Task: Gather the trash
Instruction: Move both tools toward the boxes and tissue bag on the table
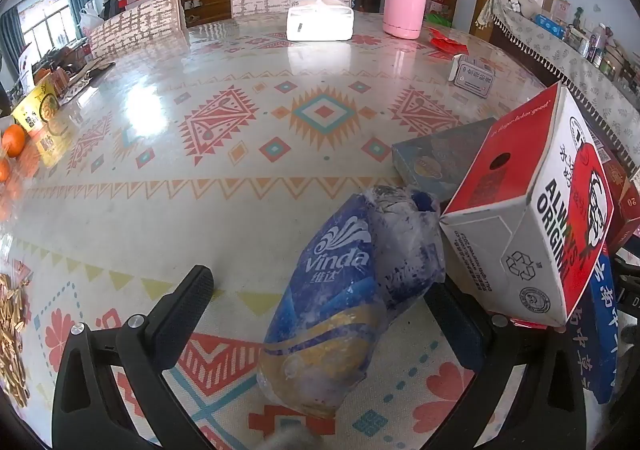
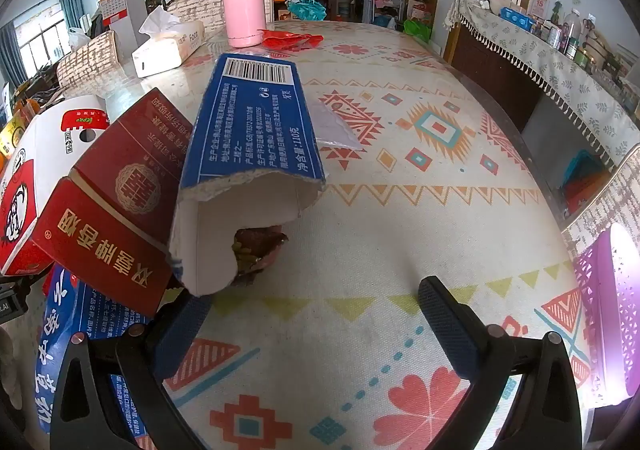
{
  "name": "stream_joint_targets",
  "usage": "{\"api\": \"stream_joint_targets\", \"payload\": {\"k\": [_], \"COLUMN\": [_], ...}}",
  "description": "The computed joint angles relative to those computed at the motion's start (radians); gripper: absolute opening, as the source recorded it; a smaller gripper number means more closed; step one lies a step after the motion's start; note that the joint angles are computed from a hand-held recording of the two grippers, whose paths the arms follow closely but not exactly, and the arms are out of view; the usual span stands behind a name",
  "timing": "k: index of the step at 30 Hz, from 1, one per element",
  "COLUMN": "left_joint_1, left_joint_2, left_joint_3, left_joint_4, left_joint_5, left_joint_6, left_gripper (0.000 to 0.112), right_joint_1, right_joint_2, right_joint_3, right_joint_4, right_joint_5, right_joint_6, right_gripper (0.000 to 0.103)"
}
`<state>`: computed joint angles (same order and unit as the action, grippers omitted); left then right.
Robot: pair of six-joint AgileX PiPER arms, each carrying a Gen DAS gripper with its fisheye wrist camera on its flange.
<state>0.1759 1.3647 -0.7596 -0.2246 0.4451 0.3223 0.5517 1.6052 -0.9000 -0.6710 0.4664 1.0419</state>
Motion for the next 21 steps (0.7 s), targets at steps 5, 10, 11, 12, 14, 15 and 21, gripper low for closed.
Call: {"api": "stream_joint_targets", "payload": {"k": [5,10,11,12,14,15,21], "left_joint_1": [0.004,0.011,0.004,0.003,0.026,0.037,0.127], "left_joint_2": [0.026,0.017,0.009,-0.017,-0.097,-0.155,-0.519], "left_joint_3": [-0.055,-0.067,-0.072,-0.064,-0.016,0.008,0.095], "left_joint_4": [0.021,0.034,0.079,0.114,0.123,0.126,0.041], "left_joint_5": [0.085,0.144,0.162,0.166,0.12,0.11,0.143], "left_joint_6": [0.0,0.008,-0.044,-0.084,-0.09,-0.093,-0.037], "left_gripper": [0.103,0.103,0.103,0.103,0.103,0.103,0.103], "right_joint_1": [-0.03,-0.03,-0.022,-0.011,0.005,0.007,0.101], "right_joint_2": [0.028,0.011,0.022,0.012,-0.057,-0.095,-0.265], "right_joint_3": [-0.057,-0.046,-0.06,-0.046,0.006,0.031,0.152], "right_joint_4": [0.162,0.155,0.116,0.041,-0.042,-0.046,-0.126], "right_joint_5": [0.058,0.044,0.068,0.082,0.089,0.089,0.146], "right_joint_6": [-0.195,-0.215,-0.173,-0.091,0.009,0.022,0.143], "right_gripper": [0.103,0.103,0.102,0.1,0.1,0.1,0.101]}}
